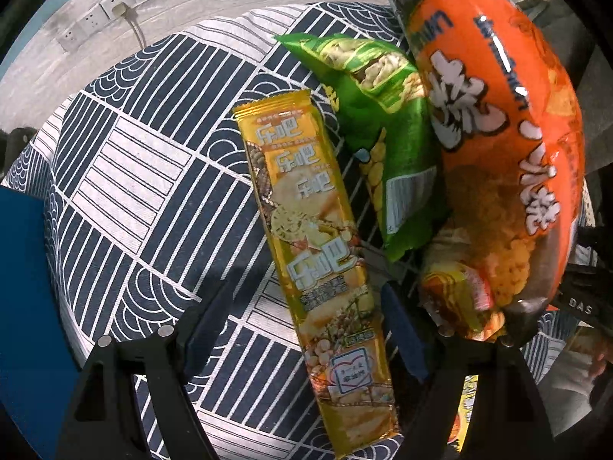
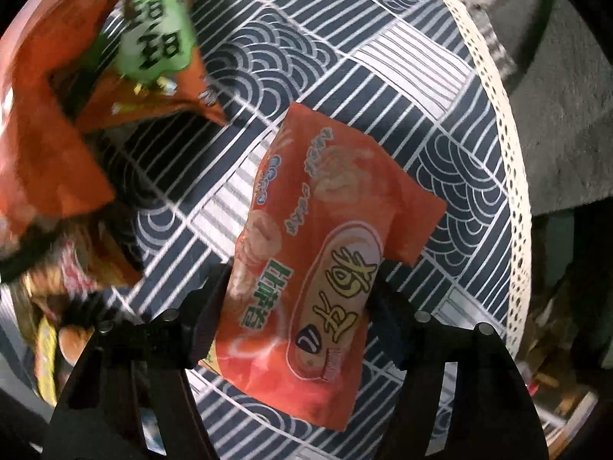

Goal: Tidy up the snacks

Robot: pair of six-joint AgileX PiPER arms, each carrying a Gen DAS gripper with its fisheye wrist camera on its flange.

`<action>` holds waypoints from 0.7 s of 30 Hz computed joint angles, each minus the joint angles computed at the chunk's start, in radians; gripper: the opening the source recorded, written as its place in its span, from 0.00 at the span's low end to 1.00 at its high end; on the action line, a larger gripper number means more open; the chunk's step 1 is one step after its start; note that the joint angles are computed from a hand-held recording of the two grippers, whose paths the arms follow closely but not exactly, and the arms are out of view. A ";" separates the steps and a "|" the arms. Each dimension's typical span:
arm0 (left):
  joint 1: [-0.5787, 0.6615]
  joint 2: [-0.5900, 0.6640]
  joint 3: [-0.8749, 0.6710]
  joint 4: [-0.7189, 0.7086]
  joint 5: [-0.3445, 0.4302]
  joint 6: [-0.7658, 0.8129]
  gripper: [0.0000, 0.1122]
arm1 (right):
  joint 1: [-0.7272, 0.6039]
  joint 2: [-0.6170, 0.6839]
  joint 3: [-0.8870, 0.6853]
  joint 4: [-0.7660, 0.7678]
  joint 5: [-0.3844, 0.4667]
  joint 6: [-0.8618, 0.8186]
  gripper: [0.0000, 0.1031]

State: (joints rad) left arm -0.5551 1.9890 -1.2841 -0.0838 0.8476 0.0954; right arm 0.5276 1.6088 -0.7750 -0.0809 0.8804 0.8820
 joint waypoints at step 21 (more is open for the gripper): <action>0.023 -0.076 0.099 -0.028 -0.059 0.065 0.28 | 0.066 -0.097 0.095 -0.016 -0.054 0.135 0.49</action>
State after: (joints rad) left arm -0.5318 1.9126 -1.1846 -0.1122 0.7885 0.1607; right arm 0.5933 1.5115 -0.6803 -0.0969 0.8260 1.0170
